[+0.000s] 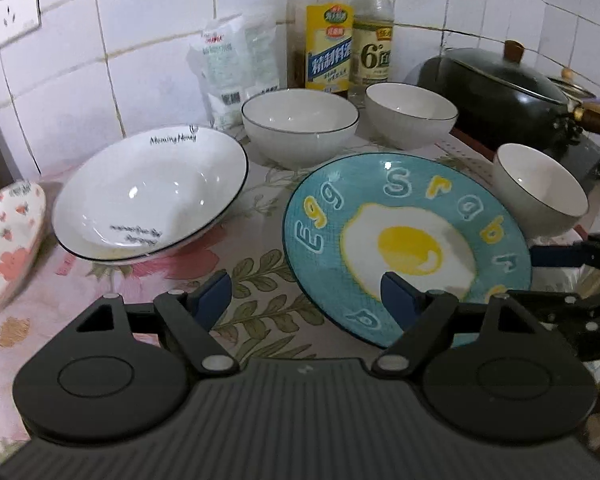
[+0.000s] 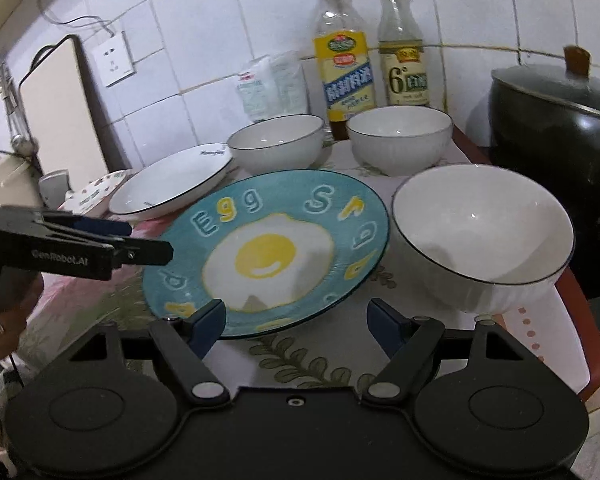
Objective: Organize plates and bowls
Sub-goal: 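Move both grippers to the rim of the blue egg-print plate, then grasp the egg-print plate rim with both grippers and tilt it up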
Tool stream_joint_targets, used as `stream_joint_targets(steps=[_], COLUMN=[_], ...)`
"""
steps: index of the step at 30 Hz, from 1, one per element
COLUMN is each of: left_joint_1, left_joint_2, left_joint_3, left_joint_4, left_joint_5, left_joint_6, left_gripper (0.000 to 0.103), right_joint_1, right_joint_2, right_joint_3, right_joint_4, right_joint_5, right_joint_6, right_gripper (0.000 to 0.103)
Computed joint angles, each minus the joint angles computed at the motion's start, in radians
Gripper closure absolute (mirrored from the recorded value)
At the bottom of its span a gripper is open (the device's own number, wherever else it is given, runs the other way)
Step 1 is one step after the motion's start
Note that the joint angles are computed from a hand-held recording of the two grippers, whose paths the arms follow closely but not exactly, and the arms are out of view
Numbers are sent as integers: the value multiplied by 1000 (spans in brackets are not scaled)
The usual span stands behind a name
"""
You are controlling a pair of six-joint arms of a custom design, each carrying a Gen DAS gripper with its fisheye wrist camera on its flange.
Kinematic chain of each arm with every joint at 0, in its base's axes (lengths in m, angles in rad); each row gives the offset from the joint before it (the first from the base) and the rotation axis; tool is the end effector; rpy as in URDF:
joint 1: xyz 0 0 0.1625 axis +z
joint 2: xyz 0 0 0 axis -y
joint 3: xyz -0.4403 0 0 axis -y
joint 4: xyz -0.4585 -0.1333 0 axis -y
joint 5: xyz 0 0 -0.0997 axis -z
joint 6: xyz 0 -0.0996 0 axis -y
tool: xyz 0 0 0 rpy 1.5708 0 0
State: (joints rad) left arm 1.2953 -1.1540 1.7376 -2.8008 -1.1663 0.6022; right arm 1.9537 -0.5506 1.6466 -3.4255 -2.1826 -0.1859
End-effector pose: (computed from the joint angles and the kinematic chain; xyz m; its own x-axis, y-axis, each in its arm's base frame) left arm -0.0232 -0.7163 0.2994 -0.6592 0.4532 -0.6001 0.7166 0.6206 -0.3184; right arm 0.3371 -0.6332 -0.0055 -0.8412 -0.0648 0.5368 -0.4341 0.6728 -0.5991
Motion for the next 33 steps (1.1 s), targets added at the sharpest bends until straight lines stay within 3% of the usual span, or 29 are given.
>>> stream_joint_targets(steps=[4,6,9,12,15,17,25,28,33], left_joint_1=[14,21,39,38,35,35,36,30,29], left_joint_2=[29,39,35,39,46,49,46,27,-24], left_joint_3=[-39,-68,-96,-91,-92,-93,-79,-79,-55], left_joint_4=[44,117,203,192,174,170,139,187,234], left_joint_5=[-14,-24,-89,-82,-68,-69,-78,-63,-70], left_joint_6=[-66,-126,-239,-250,-251,-251,-279,-298,-320], left_gripper=[30,43,52,67,76,79,81,81,81], right_joint_1=[-21,-20,-8,-12,-18,-24,-26,-1,23], right_joint_2=[-3,13,36,33,30,24,25,29,-1], right_joint_3=[8,-6,-34,-39,-43,-43,-49,-65,-48], right_joint_4=[-17,-42,-64,-47,-29,3,22,68,136], right_joint_5=[51,36,-7,-1,-13,-19,-21,-69,-63], right_joint_6=[56,71,32,81,115,144,148,143,164], right_gripper=[22,28,35,41,56,73,73,73,73])
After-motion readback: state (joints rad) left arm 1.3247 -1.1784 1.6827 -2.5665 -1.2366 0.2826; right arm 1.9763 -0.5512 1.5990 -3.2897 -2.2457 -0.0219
